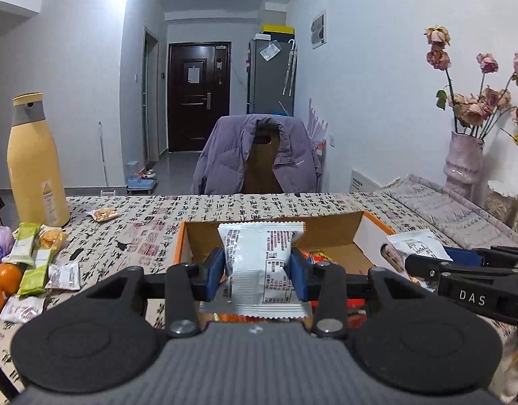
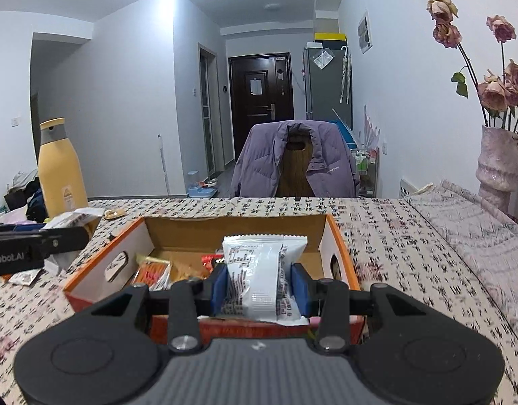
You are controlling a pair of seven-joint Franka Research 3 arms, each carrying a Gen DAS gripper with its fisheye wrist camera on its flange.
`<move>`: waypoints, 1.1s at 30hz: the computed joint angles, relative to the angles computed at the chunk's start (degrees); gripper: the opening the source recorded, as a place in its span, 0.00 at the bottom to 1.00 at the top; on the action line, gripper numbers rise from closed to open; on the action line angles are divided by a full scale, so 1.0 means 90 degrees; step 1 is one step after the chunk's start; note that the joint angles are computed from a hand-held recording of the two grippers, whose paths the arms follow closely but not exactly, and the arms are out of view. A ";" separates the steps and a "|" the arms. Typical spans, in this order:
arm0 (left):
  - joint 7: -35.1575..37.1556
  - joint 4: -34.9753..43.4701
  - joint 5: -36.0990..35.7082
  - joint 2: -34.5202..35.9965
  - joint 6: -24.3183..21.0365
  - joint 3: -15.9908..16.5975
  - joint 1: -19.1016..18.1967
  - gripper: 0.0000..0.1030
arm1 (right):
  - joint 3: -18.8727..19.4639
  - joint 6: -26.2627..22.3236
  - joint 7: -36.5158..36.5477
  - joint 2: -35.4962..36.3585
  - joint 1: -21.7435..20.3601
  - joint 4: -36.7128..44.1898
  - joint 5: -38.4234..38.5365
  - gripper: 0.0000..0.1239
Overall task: Organize snacks
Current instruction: 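Carry both white sachets over the box, then open both tools to release the white sachets into the box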
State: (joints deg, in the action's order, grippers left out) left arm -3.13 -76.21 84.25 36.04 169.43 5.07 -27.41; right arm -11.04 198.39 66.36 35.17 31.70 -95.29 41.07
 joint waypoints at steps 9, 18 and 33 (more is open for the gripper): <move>0.1440 0.1216 -0.1780 0.0942 -0.0061 -0.0147 0.0216 0.41 | -0.1127 -0.0902 0.0759 0.0979 0.0458 0.1341 -0.0021 0.32; 0.2437 0.1702 -0.3039 0.1537 -0.0100 0.0011 0.0221 0.41 | -0.0629 -0.0921 0.1440 0.1323 -0.0105 0.1640 -0.0826 0.32; 0.3199 0.1632 -0.4238 0.1744 0.0245 0.0630 -0.0131 0.66 | -0.0738 -0.1031 0.2483 0.1368 -0.0151 0.1520 -0.1844 0.65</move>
